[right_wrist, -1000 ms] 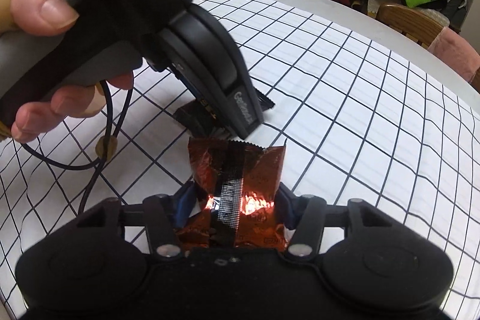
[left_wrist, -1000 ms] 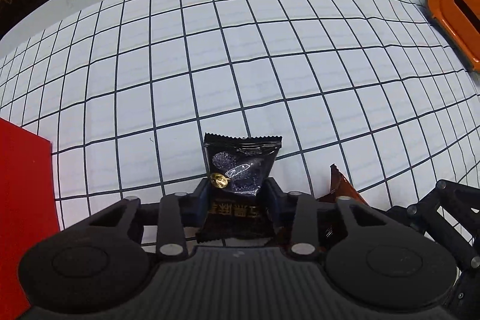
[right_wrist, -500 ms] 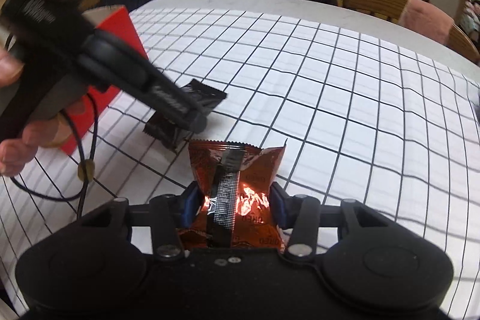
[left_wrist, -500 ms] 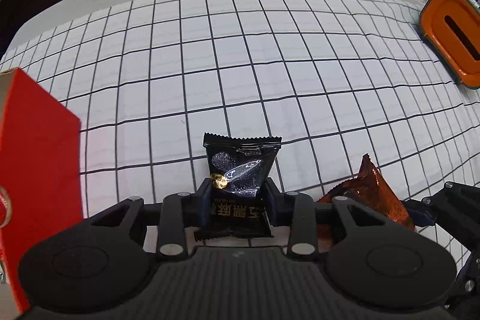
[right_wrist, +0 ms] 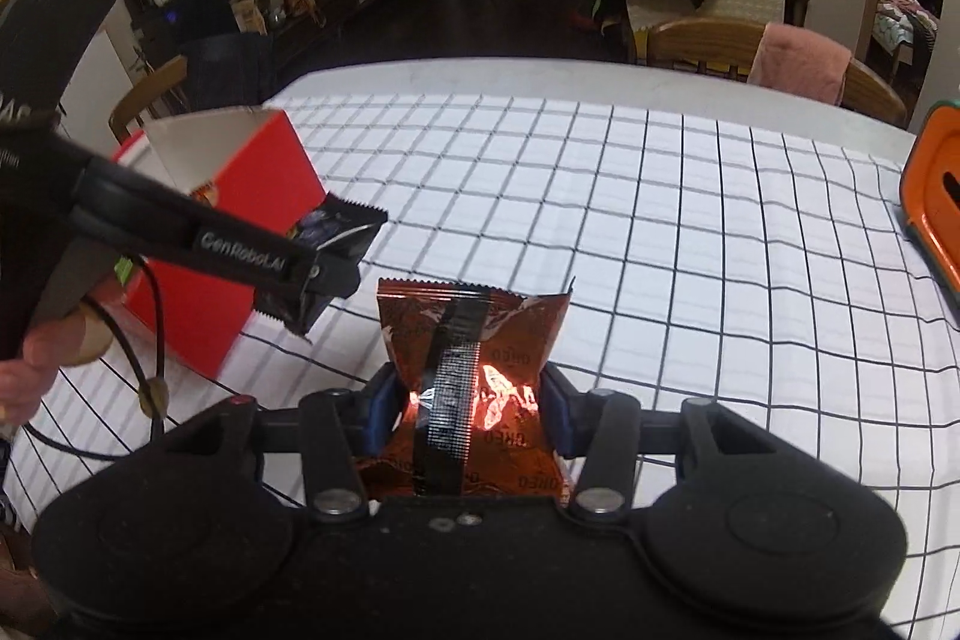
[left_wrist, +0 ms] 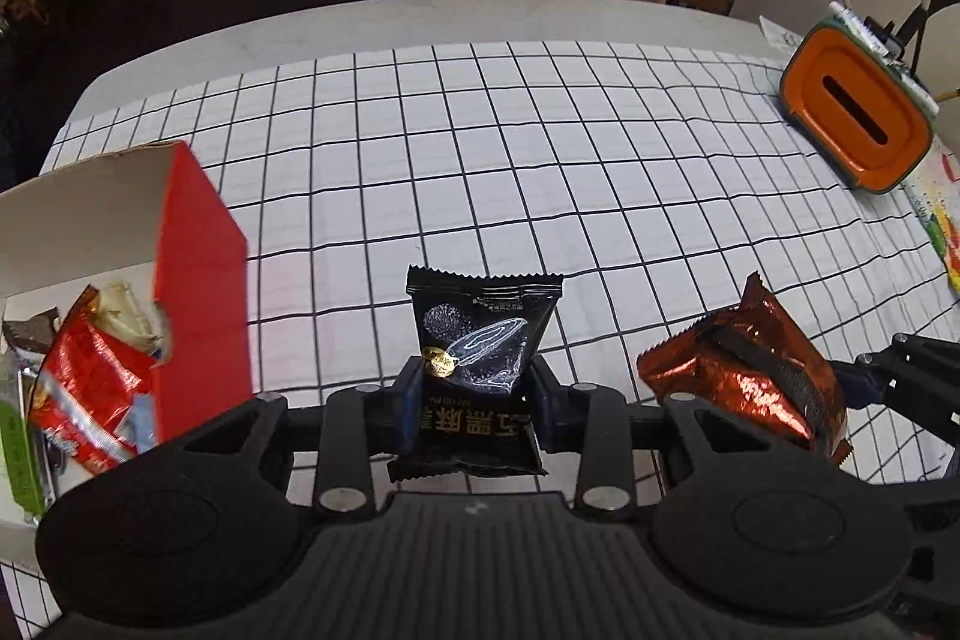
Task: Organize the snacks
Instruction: 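Carry the dark candy and chip bag over the red box with both grippers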
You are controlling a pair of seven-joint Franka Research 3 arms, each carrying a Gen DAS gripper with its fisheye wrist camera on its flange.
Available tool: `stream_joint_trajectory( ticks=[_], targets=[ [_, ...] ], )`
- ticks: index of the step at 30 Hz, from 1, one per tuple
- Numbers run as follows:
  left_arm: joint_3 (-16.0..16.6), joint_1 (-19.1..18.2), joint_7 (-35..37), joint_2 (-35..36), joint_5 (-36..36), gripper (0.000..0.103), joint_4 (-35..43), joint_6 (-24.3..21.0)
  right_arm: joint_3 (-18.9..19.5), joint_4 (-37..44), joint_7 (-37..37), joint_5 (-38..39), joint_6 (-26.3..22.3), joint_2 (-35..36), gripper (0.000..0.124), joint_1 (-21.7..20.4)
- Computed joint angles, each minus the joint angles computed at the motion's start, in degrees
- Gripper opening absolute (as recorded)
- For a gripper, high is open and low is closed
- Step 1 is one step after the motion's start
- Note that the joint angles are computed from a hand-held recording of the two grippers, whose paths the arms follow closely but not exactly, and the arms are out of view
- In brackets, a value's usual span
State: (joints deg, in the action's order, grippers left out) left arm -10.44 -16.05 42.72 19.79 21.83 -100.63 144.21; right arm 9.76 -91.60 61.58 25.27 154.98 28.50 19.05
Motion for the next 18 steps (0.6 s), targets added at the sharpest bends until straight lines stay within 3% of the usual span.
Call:
stream_joint_trajectory(
  ticks=[6,18],
  targets=[
    [-0.1,1.6,-0.5,-8.2,-0.1,0.034,-9.1,2.7,0.5,-1.0,2.6,0.2,0.9,-2.0,0.047,2.0],
    [0.5,6.8,2.3,-22.7,-2.3,0.034,-24.4,5.5,-0.2,6.5,10.7,-5.6,-1.6,1.5,0.047,8.7]
  ],
)
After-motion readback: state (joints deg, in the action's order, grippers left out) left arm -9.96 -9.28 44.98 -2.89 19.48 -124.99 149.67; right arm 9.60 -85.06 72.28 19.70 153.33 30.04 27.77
